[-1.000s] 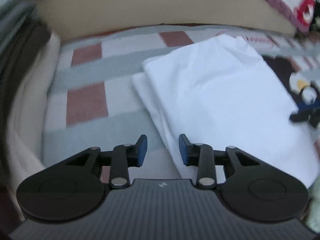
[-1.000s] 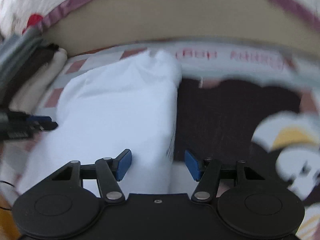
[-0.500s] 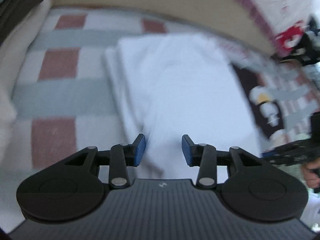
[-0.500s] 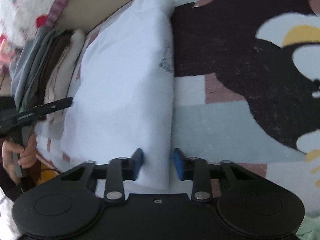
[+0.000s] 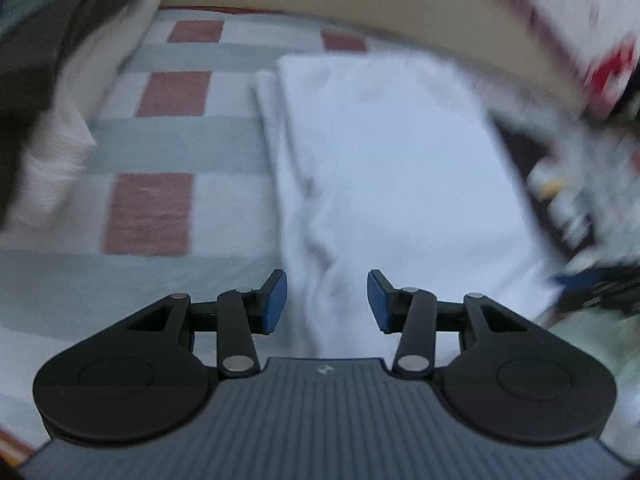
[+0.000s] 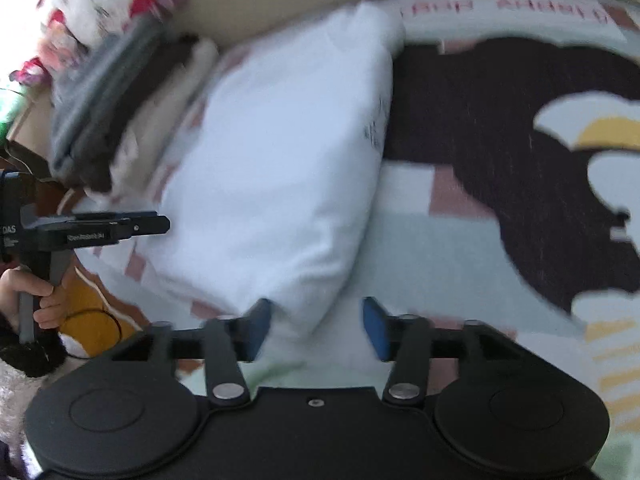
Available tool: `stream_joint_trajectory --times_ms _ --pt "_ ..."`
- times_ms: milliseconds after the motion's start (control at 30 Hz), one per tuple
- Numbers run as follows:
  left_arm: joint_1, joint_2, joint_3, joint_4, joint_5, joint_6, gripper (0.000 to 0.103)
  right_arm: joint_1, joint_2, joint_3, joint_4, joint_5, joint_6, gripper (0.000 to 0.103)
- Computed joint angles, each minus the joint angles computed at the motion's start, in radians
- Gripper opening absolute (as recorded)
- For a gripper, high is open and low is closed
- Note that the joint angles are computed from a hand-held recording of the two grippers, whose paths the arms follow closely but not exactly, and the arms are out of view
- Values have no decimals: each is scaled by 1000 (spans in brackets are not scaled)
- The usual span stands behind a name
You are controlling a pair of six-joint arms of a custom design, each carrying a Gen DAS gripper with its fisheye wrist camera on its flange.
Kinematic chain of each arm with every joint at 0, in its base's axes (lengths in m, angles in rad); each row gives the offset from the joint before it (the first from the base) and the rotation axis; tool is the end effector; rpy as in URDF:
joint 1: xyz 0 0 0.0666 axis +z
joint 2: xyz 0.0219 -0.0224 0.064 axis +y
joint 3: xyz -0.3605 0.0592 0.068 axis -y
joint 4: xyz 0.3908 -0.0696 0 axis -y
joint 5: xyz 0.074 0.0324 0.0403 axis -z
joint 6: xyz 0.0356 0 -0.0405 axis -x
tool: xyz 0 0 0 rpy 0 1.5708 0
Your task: Fold clothes
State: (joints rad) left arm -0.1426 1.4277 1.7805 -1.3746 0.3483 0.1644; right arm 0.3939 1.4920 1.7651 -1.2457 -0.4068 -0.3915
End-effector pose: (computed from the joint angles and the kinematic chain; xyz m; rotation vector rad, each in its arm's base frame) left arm 0.4540 -0.0779 0.5404 0.1003 2.5981 -0.5633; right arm 0.4542 0.2036 0.5125 -0.1702 2.6262 0.8104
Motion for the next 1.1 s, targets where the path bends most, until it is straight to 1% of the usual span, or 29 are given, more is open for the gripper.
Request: stream_joint_trajectory --times_ms 33,67,133,167,267,300,333,367,433,467,533,567,633,667,700,733,767,800,833,867,933,967,1033,1100 --pt "14 1 -6 17 27 25 46 -9 -3 -16 42 -13 -36 59" --pt "24 2 -12 31 41 34 46 -18 -5 -34 92 -36 -80 59" --pt "35 3 -23 54 46 39 51 -31 -6 -68 185 -53 -131 59" --pt "41 8 -27 62 54 44 51 -37 -7 -85 232 -59 -154 59" --pt "59 37 -34 73 102 73 51 -47 -7 -110 314 -22 -200 59" --pt "66 47 -35 76 118 82 51 -51 -8 -119 340 -11 -220 60" --pt "72 57 -36 80 134 92 52 -55 -8 -128 365 -1 -240 65" --pt "78 61 -46 101 154 112 53 -60 0 -126 375 9 -251 66" --pt "89 56 -86 181 201 172 54 -72 18 -119 382 32 -259 67" --pt "91 58 -94 206 217 184 54 -71 18 -127 410 39 -277 67" --pt "93 59 -111 254 244 208 57 -69 17 -148 476 5 -308 66" --pt "94 60 -120 280 265 226 58 -63 31 -134 465 6 -294 66" --pt "94 62 -142 330 308 262 59 -50 62 -96 415 26 -246 67" --pt "90 60 -149 347 309 282 56 -45 67 -97 429 31 -232 67" --pt "83 62 -144 347 288 302 35 -46 69 -100 445 24 -228 67" --pt "75 64 -137 339 265 315 25 -47 78 -95 458 5 -229 67" --pt "63 57 -131 333 232 306 23 -49 90 -88 473 -19 -232 67" --pt "46 43 -129 338 190 268 22 -46 97 -79 488 -31 -215 61" --pt "27 31 -123 340 148 213 21 -40 102 -70 503 -40 -189 46" --pt "12 21 -119 347 122 170 21 -32 99 -62 515 -34 -137 38" --pt "-5 10 -119 367 116 128 21 -16 79 -53 523 -14 -32 35" --pt "-10 16 -112 363 122 133 21 -7 74 -39 512 5 12 34" --pt "-15 27 -103 341 116 136 21 12 66 -12 467 74 61 34" --pt "-24 42 -89 307 74 106 23 20 72 8 417 125 80 34"
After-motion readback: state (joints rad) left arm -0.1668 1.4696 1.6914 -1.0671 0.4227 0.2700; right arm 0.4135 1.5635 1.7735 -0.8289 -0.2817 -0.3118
